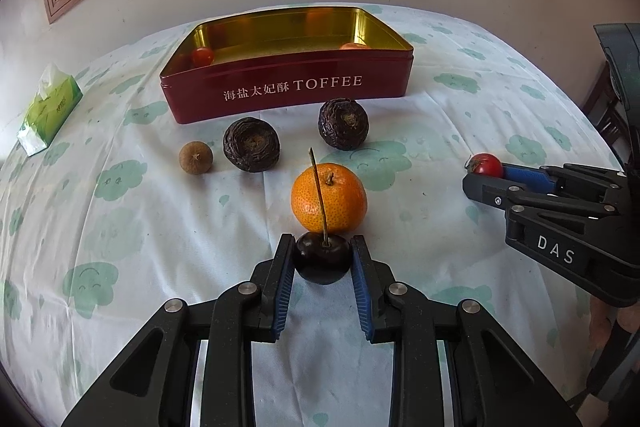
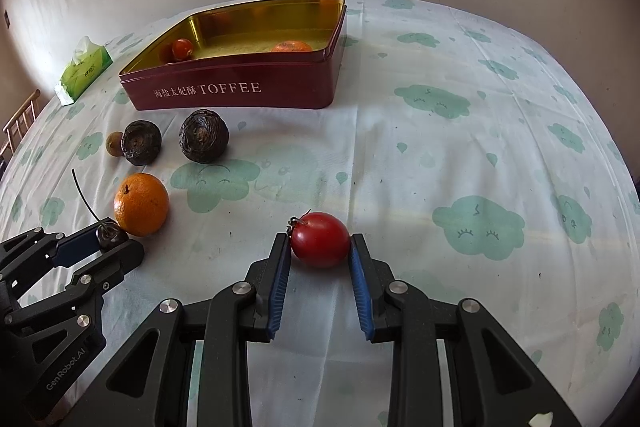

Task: Organize fruits
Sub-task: 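Grasp the dark long-stemmed cherry with the left tool while the right tool holds the tomato, then carry the cherry and the tomato up and over the red tin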

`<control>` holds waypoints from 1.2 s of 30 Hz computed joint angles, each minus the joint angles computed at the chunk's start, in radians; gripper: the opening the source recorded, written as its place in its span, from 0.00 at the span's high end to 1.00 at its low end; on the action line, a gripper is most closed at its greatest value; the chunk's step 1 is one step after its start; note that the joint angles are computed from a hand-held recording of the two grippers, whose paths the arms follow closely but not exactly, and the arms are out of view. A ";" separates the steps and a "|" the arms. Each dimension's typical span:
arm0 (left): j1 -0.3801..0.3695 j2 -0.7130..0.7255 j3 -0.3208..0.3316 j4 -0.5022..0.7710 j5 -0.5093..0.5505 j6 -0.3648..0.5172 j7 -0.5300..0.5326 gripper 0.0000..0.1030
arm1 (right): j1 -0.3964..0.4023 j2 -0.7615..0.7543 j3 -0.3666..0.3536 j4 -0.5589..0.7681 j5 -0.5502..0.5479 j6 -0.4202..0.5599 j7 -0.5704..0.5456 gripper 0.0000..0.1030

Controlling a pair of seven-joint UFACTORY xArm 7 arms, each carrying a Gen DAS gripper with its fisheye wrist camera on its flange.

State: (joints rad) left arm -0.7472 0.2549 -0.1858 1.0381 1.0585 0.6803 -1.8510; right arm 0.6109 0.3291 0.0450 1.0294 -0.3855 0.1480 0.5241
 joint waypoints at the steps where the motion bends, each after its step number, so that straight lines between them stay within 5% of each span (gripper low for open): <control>1: 0.000 -0.004 0.000 -0.004 0.004 -0.004 -0.004 0.72 | 0.002 -0.002 -0.001 -0.001 -0.001 0.003 0.002 0.73; 36: 0.098 -0.166 -0.059 -0.178 0.056 -0.035 -0.136 0.72 | 0.014 -0.047 0.031 0.023 -0.132 0.091 0.144 0.73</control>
